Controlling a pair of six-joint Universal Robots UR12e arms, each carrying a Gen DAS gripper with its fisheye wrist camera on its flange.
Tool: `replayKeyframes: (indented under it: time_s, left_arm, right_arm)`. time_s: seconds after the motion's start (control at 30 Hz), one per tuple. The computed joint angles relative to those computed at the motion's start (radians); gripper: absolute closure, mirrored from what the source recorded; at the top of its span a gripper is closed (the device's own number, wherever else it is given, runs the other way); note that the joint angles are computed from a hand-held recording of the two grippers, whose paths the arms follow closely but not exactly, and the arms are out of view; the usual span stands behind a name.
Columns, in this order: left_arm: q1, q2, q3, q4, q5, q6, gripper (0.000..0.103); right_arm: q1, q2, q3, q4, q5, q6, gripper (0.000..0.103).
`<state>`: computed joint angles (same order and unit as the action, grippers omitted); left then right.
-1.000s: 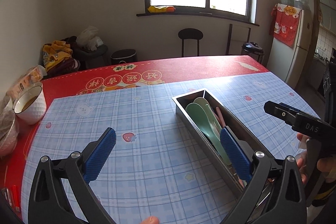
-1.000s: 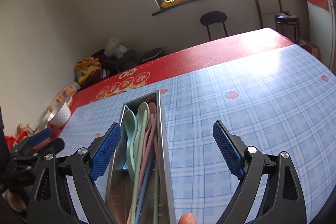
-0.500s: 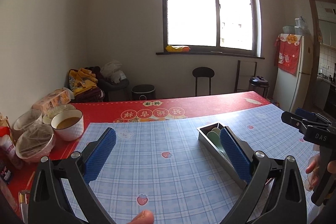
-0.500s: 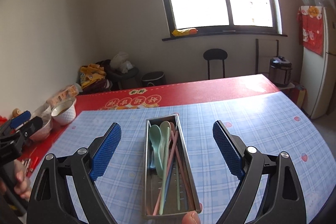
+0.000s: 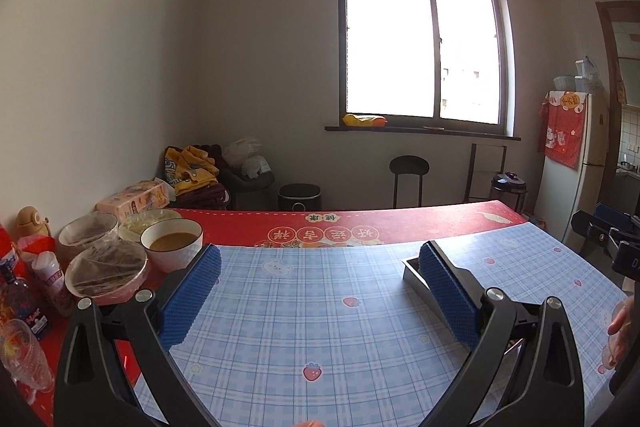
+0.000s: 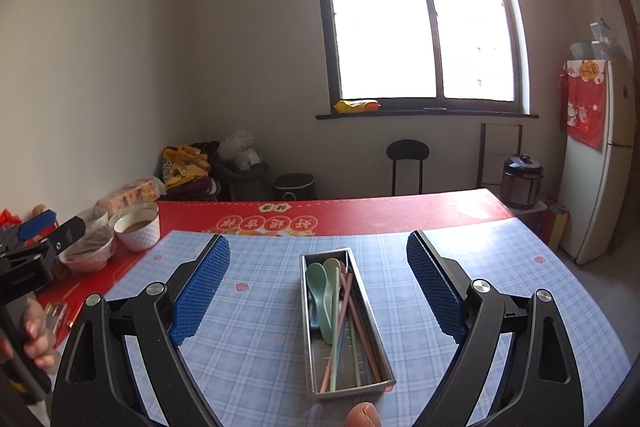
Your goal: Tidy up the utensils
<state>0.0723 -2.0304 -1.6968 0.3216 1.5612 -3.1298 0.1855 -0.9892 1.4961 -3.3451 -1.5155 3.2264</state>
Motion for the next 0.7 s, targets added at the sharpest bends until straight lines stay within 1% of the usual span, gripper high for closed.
replayKeyframes:
  time_s: [0.17,0.7]
  left_arm:
    - [0.005,0.003,-0.005,-0.001,-0.009,0.000,0.006]
    - [0.012,0.003,-0.003,-0.021,-0.024,-0.010,0.006]
  right_arm:
    - [0.007,-0.002,0.002,0.000,-0.013,-0.002,0.016]
    - [0.007,0.006,-0.009,0.011,-0.023,0.012,0.016]
